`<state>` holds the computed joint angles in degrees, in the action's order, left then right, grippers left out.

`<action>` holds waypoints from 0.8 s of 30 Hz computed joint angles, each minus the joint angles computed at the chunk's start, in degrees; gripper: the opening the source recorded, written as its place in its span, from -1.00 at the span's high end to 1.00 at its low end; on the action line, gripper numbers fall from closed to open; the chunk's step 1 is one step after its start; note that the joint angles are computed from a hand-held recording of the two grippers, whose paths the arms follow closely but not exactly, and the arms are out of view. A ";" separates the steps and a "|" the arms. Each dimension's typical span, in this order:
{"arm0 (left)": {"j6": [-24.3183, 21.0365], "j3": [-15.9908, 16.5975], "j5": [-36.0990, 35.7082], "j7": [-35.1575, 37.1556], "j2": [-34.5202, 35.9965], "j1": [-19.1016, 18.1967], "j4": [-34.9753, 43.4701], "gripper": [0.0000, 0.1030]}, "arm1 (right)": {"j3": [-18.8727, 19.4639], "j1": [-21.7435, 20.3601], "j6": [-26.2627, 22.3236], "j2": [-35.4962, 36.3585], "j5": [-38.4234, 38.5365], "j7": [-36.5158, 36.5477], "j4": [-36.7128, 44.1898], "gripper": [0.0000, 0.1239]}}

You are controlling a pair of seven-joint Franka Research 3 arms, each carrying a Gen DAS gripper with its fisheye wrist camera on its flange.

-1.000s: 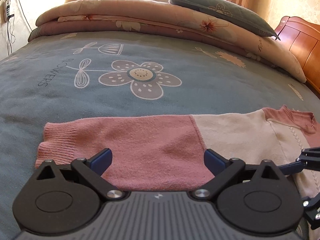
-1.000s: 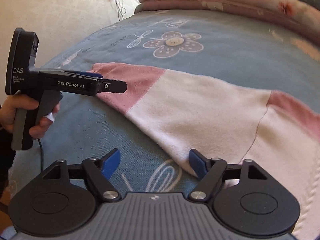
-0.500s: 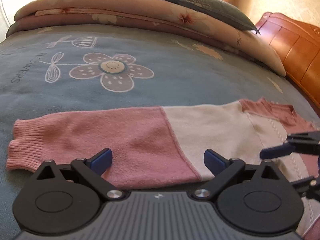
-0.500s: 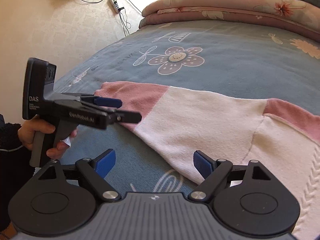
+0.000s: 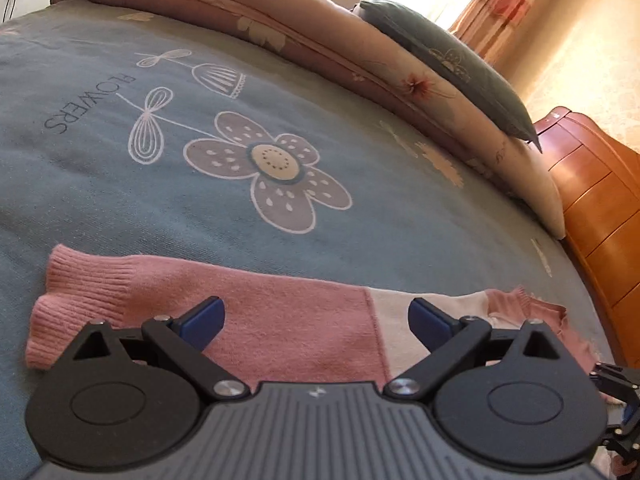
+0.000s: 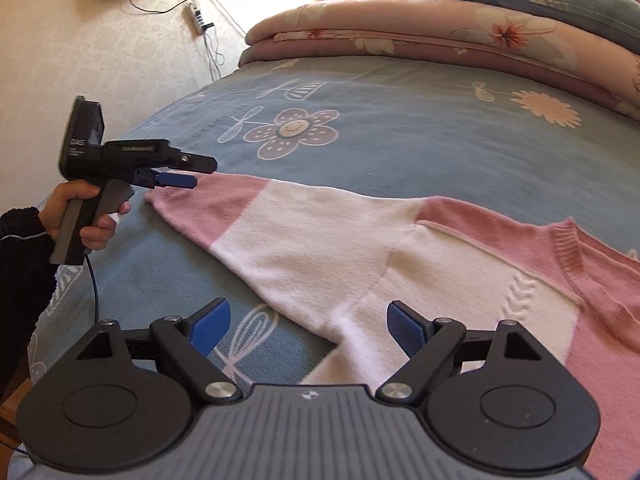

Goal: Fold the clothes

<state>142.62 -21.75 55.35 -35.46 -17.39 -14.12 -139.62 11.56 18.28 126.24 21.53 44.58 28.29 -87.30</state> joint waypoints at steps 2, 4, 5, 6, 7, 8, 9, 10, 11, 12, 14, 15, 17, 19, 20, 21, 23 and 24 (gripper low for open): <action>-4.13 0.22 -2.75 2.16 0.20 -0.27 0.13 -0.89 | -0.35 -0.57 0.32 -1.15 0.07 -0.67 -1.09 -0.43; -6.05 0.31 -3.83 1.83 -2.04 -0.57 -1.72 -0.88 | -0.68 -1.17 1.21 -2.25 0.55 -1.93 -2.32 -0.45; -6.32 0.38 -4.63 1.68 -3.01 -0.75 -2.36 -0.88 | -0.86 -1.45 1.63 -2.68 0.82 -2.42 -2.79 -0.45; -7.23 0.30 -5.82 2.17 -3.62 -1.01 -2.40 -0.88 | -1.08 -1.58 1.87 -2.75 0.88 -2.30 -2.81 -0.47; -8.81 0.15 -7.23 3.46 -3.87 -1.36 -1.97 -0.88 | -1.30 -1.69 1.91 -2.53 0.89 -1.66 -2.49 -0.47; -11.53 -0.12 -8.91 5.99 -3.49 -1.86 -0.74 -0.87 | -1.46 -1.83 1.72 -2.16 1.00 -0.65 -2.03 -0.48; -13.68 -0.36 -10.01 7.97 -3.17 -2.27 0.29 -0.87 | -1.55 -1.98 1.55 -1.86 1.13 0.32 -1.65 -0.48; -13.98 -0.44 -10.14 8.73 -3.29 -2.54 0.45 -0.87 | -1.53 -2.08 1.40 -1.72 1.33 1.18 -1.51 -0.48; -12.34 -0.25 -9.74 8.43 -3.90 -2.68 -0.30 -0.88 | -1.52 -2.18 1.25 -1.58 1.52 2.03 -1.38 -0.48; -10.32 0.02 -9.55 7.90 -4.54 -2.72 -1.29 -0.89 | -1.47 -2.28 1.19 -1.57 1.74 2.62 -1.41 -0.48; -11.51 0.04 -12.21 8.66 -4.38 -3.00 -1.51 -0.89 | -1.25 -2.44 1.51 -2.24 2.31 2.45 -2.29 -0.48; -14.41 -0.14 -14.21 9.93 -3.82 -3.26 -0.81 -0.88 | -1.19 -2.50 1.66 -2.61 2.59 2.25 -2.74 -0.48; -21.21 -1.34 -15.17 13.10 -1.32 -3.64 2.95 -0.87 | -1.15 -2.61 2.04 -3.53 3.13 1.23 -3.77 -0.48; -28.28 -2.32 -14.72 16.49 2.06 -4.46 7.78 -0.86 | -1.22 -2.59 3.25 -4.29 3.70 -0.17 -4.86 -0.52; -30.94 -2.69 -13.49 17.99 3.92 -5.02 10.25 -0.87 | -1.28 -2.54 3.88 -4.63 3.90 -0.76 -5.37 -0.52; -31.93 -2.93 -11.01 19.33 6.12 -5.61 12.87 -0.87 | -1.41 -2.42 4.57 -4.90 3.90 -0.95 -5.89 -0.52; -33.17 -2.79 -6.59 22.25 11.23 -7.00 18.62 -0.87 | -1.62 -2.32 5.70 -5.50 4.22 -0.82 -7.05 -0.52; -33.07 -2.51 -4.33 23.85 14.08 -7.76 21.62 -0.87 | -1.74 -2.45 5.61 -5.68 4.52 -0.60 -7.41 -0.52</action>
